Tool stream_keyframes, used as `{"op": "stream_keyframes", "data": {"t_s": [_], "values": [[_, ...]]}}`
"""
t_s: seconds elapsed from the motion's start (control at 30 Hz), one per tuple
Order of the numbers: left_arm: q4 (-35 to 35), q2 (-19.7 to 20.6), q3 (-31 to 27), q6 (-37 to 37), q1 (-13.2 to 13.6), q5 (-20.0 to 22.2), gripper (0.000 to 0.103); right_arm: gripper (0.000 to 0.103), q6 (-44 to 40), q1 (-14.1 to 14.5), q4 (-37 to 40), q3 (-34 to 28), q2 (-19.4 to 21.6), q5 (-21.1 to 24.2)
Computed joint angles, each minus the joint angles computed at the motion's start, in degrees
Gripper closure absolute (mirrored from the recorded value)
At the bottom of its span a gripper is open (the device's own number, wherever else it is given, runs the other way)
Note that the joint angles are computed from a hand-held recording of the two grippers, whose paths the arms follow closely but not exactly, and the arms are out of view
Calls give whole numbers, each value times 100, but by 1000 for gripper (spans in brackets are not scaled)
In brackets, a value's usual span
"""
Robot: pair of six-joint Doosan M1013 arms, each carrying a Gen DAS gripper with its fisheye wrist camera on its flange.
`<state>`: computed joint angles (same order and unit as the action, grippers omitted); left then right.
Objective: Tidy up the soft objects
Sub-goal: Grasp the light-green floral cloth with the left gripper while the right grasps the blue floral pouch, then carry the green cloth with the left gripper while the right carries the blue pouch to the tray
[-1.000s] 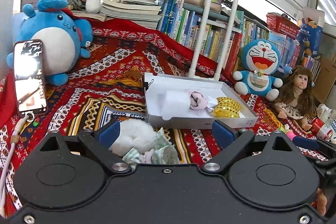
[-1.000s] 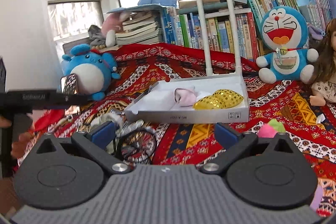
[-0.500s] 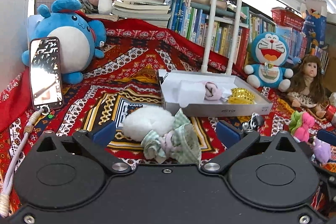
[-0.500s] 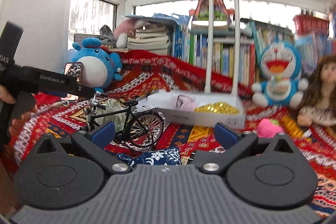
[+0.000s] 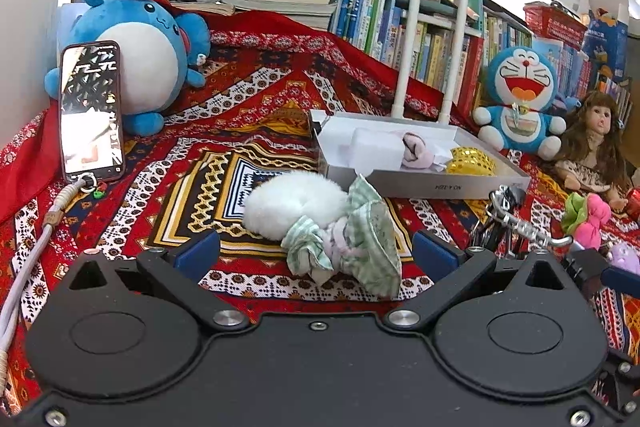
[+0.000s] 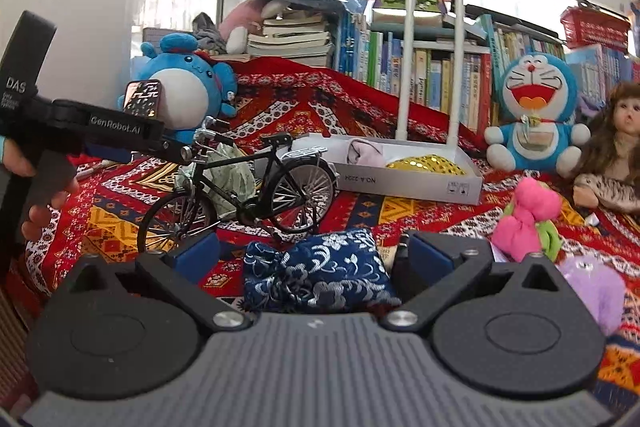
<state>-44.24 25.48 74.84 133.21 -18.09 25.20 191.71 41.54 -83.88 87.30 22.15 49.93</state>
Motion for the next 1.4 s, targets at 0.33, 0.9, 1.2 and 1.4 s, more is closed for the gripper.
{"op": "stream_keyframes", "data": {"t_s": [0.33,0.9,1.2,1.4], "values": [[85,106,-92,-166,-28,90,1,0,20,15,213,0,4,-100],[191,264,-309,-548,-79,330,15,28,-22,-16,665,-117,50,45],[308,369,-493,-881,-42,647,41,24,13,-26,721,-136,63,129],[483,382,-505,-1036,-50,603,52,20,-69,-35,774,-154,82,101]]}}
